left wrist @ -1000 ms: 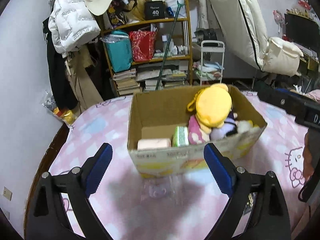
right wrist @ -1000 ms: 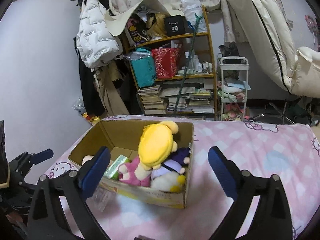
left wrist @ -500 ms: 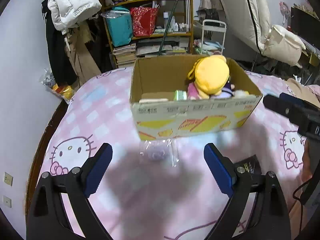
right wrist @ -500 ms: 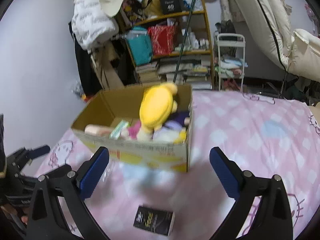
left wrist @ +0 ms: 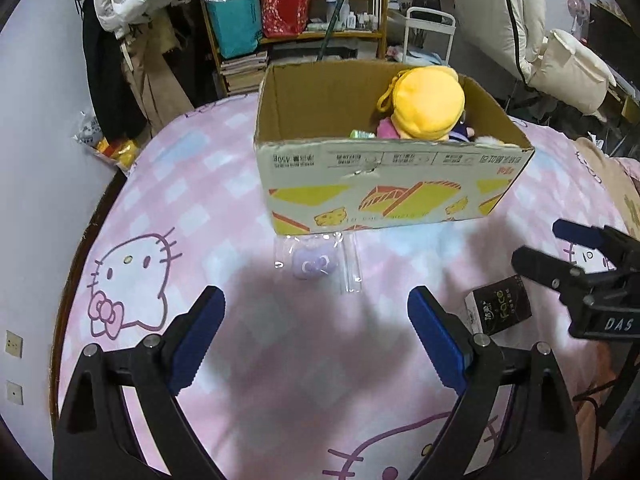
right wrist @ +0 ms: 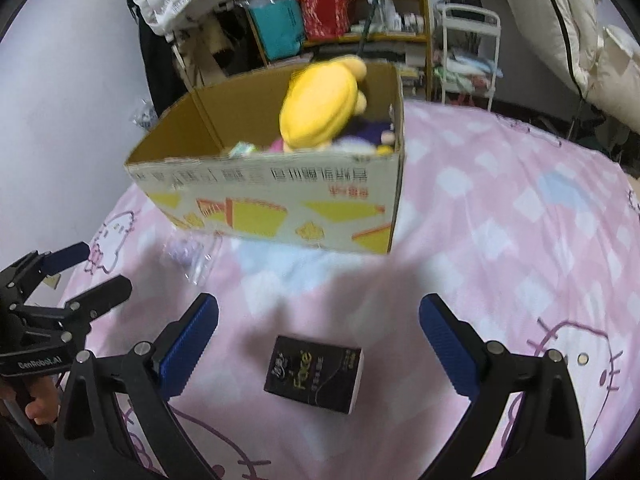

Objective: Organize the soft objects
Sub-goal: 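Lower right tool onto black Face tissue pack while left tool lowers toward bagged purple cat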

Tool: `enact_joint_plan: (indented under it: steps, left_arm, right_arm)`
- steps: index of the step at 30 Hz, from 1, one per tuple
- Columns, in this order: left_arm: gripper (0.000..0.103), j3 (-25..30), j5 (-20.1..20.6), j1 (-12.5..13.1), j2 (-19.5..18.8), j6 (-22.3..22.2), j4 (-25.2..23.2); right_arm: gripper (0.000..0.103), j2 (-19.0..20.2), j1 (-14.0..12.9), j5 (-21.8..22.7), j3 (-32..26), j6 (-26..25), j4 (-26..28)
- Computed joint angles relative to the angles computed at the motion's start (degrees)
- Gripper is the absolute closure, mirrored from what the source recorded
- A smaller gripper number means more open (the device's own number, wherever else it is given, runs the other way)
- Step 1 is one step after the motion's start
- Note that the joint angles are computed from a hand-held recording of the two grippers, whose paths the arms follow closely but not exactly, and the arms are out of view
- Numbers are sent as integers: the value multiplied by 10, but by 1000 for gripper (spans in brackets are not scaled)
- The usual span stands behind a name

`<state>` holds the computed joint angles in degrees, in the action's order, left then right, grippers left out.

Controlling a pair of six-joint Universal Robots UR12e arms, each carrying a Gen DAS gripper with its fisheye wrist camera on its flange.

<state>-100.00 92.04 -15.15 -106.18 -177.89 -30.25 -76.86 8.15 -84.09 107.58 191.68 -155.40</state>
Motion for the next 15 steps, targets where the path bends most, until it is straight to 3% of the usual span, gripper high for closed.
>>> enact_joint_plan:
  steps: [15]
  left_arm:
    - [11,22,-14,9,-27,-18,-32]
  right_arm:
    - [0,20,0,9,-27,-4,112]
